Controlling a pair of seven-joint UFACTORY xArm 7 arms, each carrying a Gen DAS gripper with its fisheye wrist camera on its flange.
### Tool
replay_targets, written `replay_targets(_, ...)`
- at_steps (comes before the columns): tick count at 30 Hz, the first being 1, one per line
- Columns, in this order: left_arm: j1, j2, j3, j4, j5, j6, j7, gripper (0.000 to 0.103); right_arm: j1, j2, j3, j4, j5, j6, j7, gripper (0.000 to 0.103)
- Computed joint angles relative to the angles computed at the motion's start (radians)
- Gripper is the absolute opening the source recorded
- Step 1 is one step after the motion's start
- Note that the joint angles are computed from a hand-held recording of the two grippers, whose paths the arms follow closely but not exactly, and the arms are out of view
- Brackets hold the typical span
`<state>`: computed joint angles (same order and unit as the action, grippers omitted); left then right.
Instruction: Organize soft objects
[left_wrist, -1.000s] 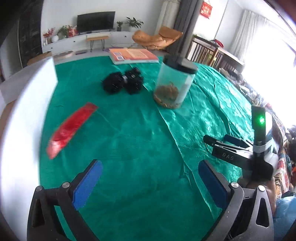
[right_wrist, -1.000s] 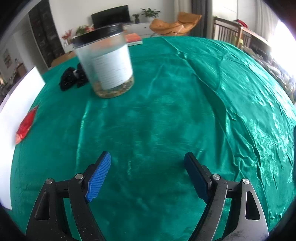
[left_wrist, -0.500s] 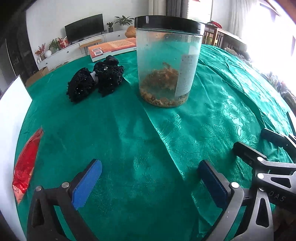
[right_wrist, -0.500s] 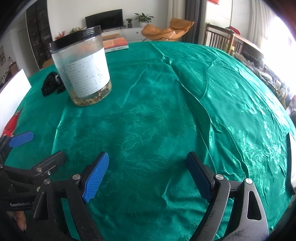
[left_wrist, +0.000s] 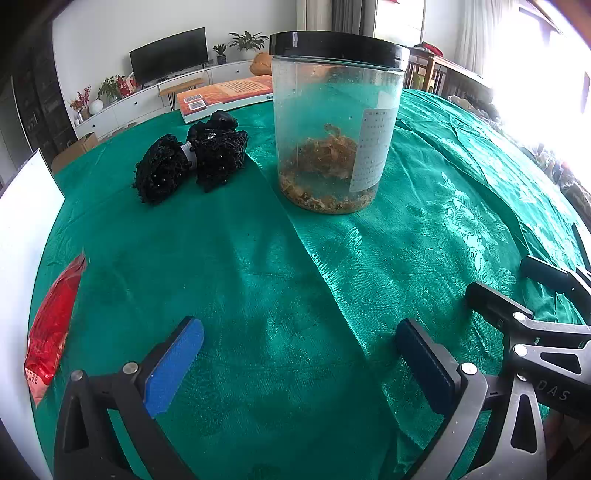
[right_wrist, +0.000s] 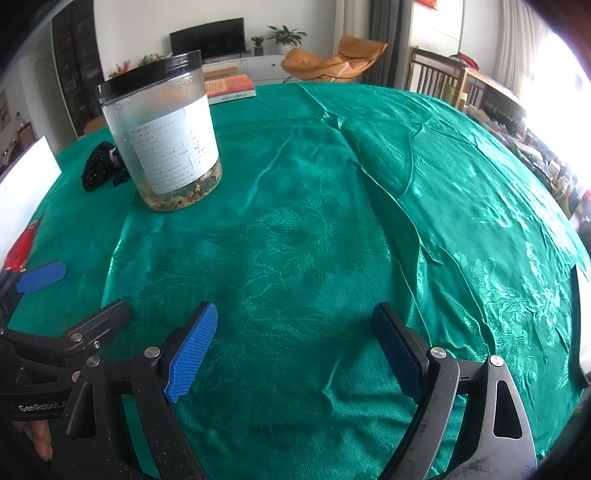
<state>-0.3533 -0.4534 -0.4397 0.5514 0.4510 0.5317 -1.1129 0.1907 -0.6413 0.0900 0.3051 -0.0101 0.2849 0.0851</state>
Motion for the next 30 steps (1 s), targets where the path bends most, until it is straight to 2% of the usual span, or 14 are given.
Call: replay_targets(30,0.003,0.000,-0.003,0.008,0.006,0.024,-0.017,0.103,0.012,-0.001,-0.017,-0.001,0.015,0.001,-0.016,0.089)
